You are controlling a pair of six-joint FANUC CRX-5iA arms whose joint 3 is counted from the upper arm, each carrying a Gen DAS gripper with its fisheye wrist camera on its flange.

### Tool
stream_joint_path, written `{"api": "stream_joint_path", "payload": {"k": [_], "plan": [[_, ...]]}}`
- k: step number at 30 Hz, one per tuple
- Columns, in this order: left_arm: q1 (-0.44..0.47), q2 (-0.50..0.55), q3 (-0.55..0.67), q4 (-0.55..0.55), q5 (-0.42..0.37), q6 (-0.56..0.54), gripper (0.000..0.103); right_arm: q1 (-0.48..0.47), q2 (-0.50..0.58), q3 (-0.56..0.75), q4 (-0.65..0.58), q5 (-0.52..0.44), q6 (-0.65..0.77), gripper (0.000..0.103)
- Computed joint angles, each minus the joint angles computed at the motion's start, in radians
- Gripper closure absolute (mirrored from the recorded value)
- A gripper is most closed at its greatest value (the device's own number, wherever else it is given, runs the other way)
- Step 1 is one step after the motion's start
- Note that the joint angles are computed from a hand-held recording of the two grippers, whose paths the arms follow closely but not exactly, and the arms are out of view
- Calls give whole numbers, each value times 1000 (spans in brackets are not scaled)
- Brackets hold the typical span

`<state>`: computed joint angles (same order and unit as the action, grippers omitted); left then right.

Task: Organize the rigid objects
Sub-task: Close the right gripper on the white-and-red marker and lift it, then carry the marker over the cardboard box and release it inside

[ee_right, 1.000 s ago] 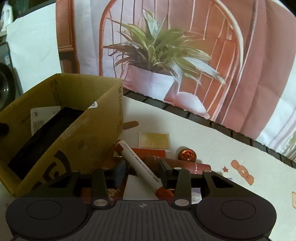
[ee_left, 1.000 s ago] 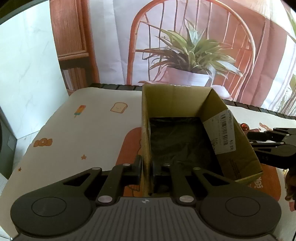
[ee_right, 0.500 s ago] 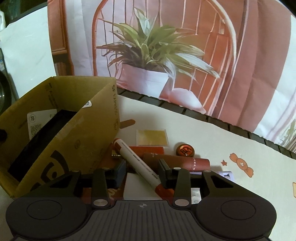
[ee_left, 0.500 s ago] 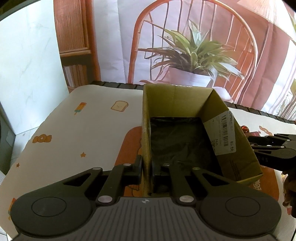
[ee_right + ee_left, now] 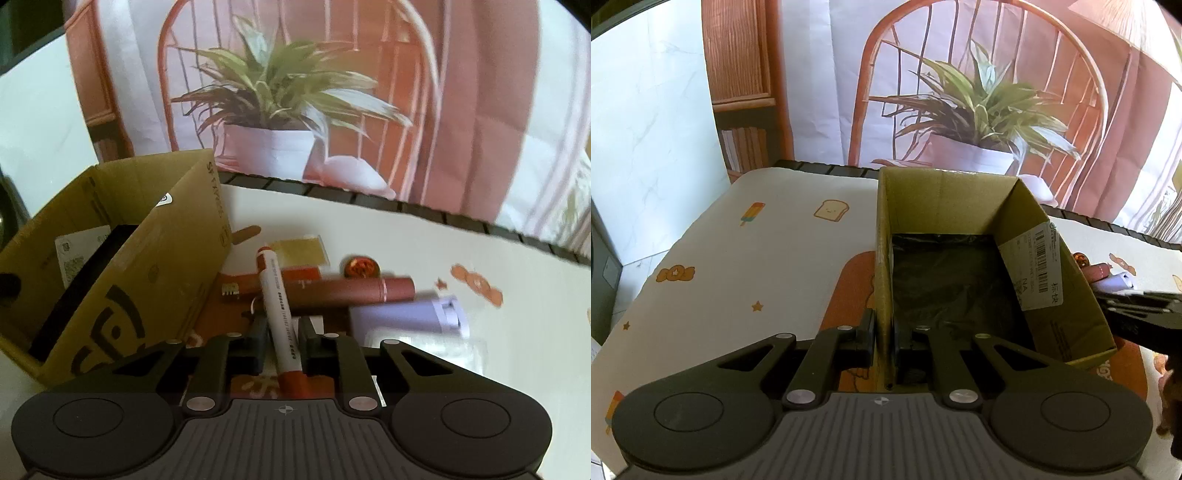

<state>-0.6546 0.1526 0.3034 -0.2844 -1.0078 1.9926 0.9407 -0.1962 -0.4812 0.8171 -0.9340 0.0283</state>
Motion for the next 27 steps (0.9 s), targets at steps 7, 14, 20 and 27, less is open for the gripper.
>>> {"api": "stream_joint_path", "payload": {"k": [7,14,20,27], "plan": [[2,2,2,5,-2,-9,92,57,-52,-40,1,-38,-159,88],[8,1,-1,16,0,-17,92,118,-96,-84,-9,-70,-298,89],[7,-1,-4,15,3,-16,92,129,-109,-91,-13,-73,-327,89],[18,-9,-23,40,24,-31,92,121,-112,-97,-9,-60,-343,89]]}}
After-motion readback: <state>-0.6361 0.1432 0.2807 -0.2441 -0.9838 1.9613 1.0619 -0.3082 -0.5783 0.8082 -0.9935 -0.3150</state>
